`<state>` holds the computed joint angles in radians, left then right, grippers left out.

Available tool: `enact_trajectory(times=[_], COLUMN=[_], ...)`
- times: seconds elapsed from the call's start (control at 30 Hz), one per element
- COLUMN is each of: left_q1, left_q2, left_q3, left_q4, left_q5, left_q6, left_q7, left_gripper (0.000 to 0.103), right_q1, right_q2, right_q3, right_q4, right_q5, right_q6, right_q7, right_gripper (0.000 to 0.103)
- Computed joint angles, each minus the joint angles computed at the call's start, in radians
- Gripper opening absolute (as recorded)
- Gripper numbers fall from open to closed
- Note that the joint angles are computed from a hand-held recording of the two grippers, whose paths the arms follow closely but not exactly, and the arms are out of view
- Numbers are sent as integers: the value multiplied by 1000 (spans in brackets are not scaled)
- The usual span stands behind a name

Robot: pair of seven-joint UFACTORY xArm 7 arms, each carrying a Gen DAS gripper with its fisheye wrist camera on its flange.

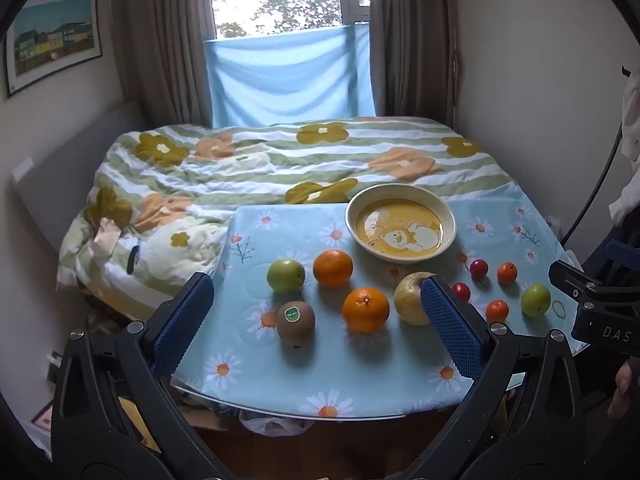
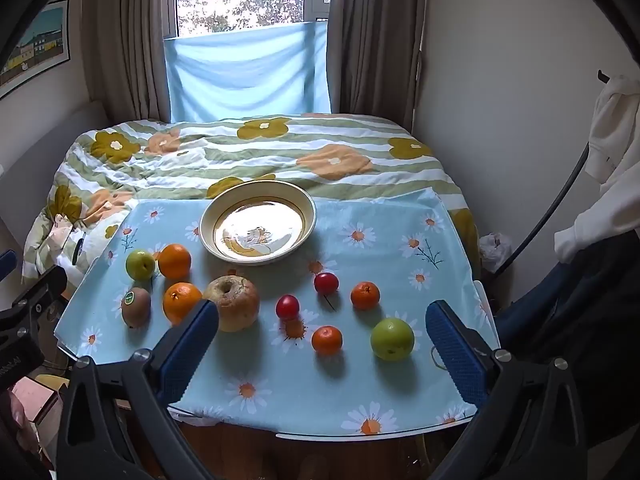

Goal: Organize fruits

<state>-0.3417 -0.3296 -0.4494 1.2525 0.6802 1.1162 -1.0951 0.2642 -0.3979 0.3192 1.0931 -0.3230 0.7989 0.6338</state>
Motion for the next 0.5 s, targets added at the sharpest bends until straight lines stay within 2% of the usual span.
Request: enact_trajectory(times=[0.27, 0.5], left_q1=[4, 19], left_q2=[17, -42], left_q3=[-4, 5], left_q4=[25, -34], left_q5=[20, 12], left_q6=[-8, -62], left_q7=[-15, -14], left_gripper=[103, 103], right_q1=[0, -8], right_q2=[0, -5], right_q3=[4, 13], right_q4=[9, 11], right_q5=[-1, -14], right_q6=[8, 7], right_q7=[6, 28], right_gripper=[103, 103])
